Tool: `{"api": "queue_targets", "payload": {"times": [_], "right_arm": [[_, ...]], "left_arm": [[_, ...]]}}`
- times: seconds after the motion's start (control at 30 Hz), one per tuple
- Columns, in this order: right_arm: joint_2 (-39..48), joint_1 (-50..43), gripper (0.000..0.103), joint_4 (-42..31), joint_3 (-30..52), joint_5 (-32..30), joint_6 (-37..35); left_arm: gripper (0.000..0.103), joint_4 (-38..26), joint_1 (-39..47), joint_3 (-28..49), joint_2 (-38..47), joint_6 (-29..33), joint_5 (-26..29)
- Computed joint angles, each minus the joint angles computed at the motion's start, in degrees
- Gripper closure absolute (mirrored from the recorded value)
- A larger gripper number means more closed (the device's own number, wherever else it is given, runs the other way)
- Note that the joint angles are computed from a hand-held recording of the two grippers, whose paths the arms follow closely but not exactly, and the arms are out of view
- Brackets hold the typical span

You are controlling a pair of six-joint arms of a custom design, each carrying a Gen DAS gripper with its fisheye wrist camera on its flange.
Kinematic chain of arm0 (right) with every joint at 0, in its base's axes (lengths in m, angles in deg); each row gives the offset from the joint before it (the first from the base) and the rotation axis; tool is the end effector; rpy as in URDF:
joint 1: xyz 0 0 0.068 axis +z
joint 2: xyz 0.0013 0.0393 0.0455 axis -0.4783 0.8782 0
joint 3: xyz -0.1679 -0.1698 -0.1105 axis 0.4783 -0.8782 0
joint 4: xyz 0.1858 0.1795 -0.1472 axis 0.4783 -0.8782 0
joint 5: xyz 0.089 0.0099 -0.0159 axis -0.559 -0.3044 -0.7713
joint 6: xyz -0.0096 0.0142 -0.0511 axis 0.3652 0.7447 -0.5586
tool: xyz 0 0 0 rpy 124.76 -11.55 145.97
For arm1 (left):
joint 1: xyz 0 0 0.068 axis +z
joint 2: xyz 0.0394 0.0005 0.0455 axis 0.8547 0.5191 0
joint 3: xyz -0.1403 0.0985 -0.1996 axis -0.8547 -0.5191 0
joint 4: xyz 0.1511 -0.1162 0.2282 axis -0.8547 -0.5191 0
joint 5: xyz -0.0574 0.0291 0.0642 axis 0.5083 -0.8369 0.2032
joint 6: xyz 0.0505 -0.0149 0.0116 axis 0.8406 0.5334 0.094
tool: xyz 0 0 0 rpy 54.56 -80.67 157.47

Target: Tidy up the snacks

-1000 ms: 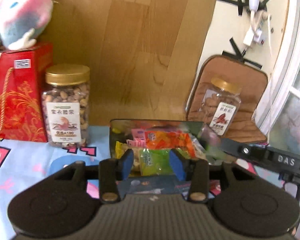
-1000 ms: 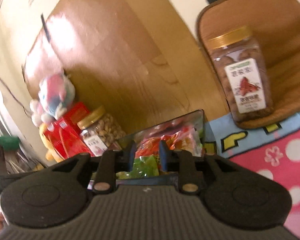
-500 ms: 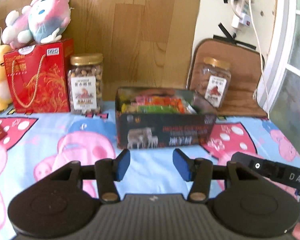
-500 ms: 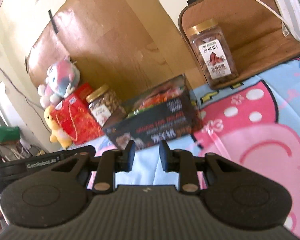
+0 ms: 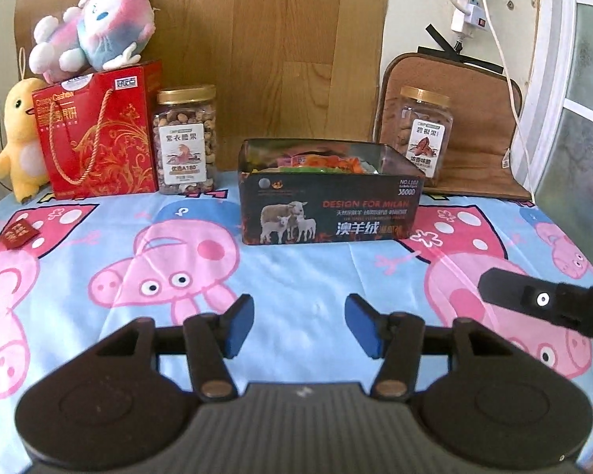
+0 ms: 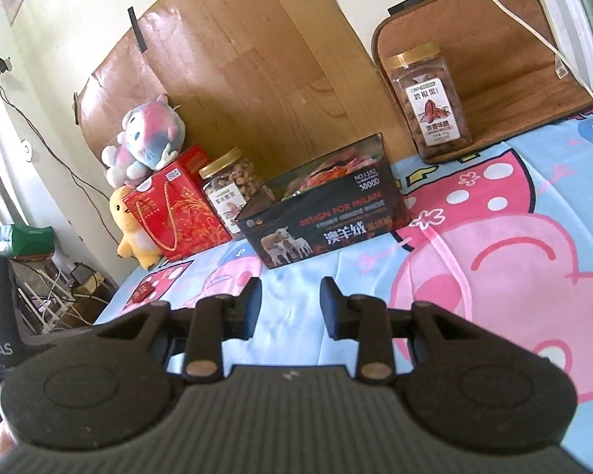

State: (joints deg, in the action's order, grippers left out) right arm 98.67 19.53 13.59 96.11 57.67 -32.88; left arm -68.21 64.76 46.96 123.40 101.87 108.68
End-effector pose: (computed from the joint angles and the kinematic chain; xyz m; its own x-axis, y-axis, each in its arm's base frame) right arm 0.1998 0.1967 0.1479 -0.4854 0.4547 -0.7467 0.0046 0.8554 0.5179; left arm 0.2812 0.0151 0.1627 -0.5951 0.1903 -0.7808 0.3815 0.9220 -0.0660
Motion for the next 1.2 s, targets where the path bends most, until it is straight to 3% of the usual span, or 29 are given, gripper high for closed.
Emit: {"api": "queue_targets", "payload": {"times": [0.47, 0.5, 0.53, 0.6, 1.0, 1.2], "right_arm": [[-1.3, 2.4, 0.059, -1.9, -0.3, 3.5, 1.2], [-1.3, 2.6, 0.059, -1.9, -0.3, 3.8, 1.2], [-1.4, 2.7, 0.059, -1.8, -0.4, 3.9, 1.2], [-1.4, 2.7, 0.059, -1.8, -0.4, 3.9, 1.3], [-1.7, 3.3, 0.059, -2.0, -0.8, 5.0, 2.3], [-2.1, 3.1, 0.058, -2.1, -1.3, 5.1, 2.8]], "left_arm": [[0.041, 7.3, -1.5, -5.3, -4.7, -0.3, -8.2], [0.038, 7.6, -1.7, -5.4, -4.8, -0.4, -8.8], [0.025, 7.8, -1.9, -5.5, -4.9, -0.6, -9.3], [0.007, 9.9, -1.8, -6.7, -5.5, -1.0, -9.5], [0.005, 13.4, -1.3, -8.2, -5.9, -2.1, -11.5], [0.000, 9.2, 0.5, -6.8, -6.5, -1.7, -9.2]]}}
